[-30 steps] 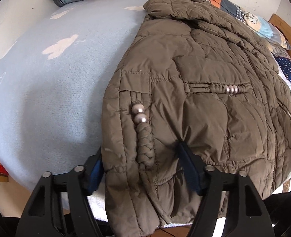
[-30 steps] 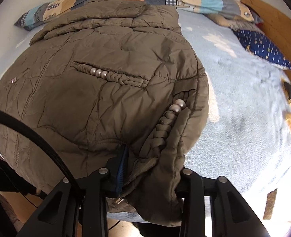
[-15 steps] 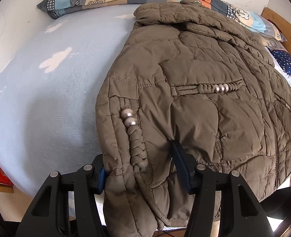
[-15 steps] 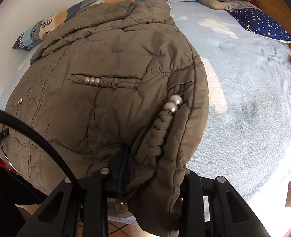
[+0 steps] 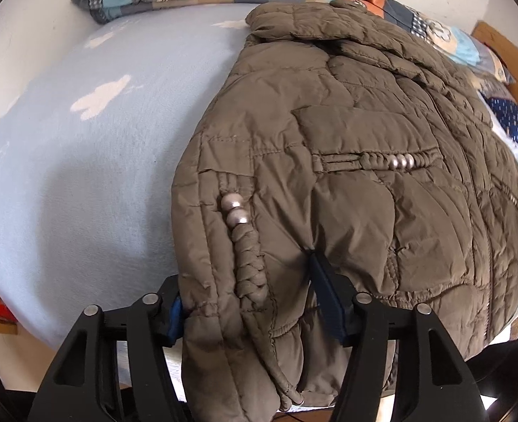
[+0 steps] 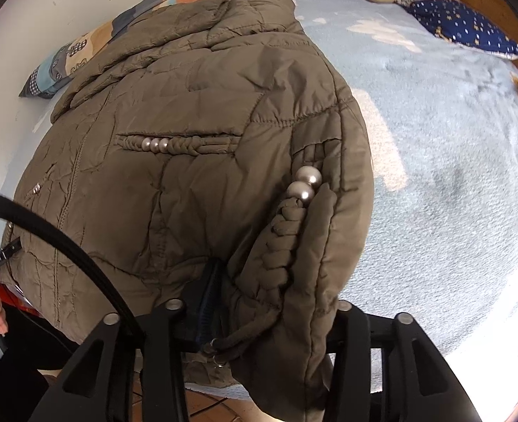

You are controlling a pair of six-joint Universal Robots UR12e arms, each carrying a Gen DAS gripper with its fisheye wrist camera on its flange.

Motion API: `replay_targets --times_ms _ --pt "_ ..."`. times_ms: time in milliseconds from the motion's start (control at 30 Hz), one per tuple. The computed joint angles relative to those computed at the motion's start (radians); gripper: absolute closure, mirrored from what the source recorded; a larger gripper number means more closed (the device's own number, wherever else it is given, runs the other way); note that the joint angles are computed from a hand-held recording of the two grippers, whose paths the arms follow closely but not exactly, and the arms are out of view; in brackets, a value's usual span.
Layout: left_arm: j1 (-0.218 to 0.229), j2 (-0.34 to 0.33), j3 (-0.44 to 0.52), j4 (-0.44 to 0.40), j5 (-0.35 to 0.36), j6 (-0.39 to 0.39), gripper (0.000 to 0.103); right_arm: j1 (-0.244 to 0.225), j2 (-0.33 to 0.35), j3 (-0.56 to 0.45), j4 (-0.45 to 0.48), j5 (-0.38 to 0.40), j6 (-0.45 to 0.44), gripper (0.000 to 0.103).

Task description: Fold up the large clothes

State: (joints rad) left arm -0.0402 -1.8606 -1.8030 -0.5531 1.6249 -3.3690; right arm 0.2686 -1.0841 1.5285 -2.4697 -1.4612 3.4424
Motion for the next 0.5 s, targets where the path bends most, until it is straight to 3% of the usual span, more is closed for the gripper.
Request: replay_targets --times_ms 300,467,500 --pt "0.074 0.018 -0.028 0.003 -0.215 -0.129 0.03 -0.018 -0.01 0.025 -0.027 0.065 0.054 0.048" --pt "0.07 0.019 -0.03 -0.001 -0.209 -0.102 0.031 -0.032 -0.017 0.045 -0.038 0.108 0.084 0.045" --pt "0.065 0.021 -0.029 -0.005 -0.195 -0.086 0.035 -0.034 -0.017 0.048 -0.041 0.115 0.091 0.045"
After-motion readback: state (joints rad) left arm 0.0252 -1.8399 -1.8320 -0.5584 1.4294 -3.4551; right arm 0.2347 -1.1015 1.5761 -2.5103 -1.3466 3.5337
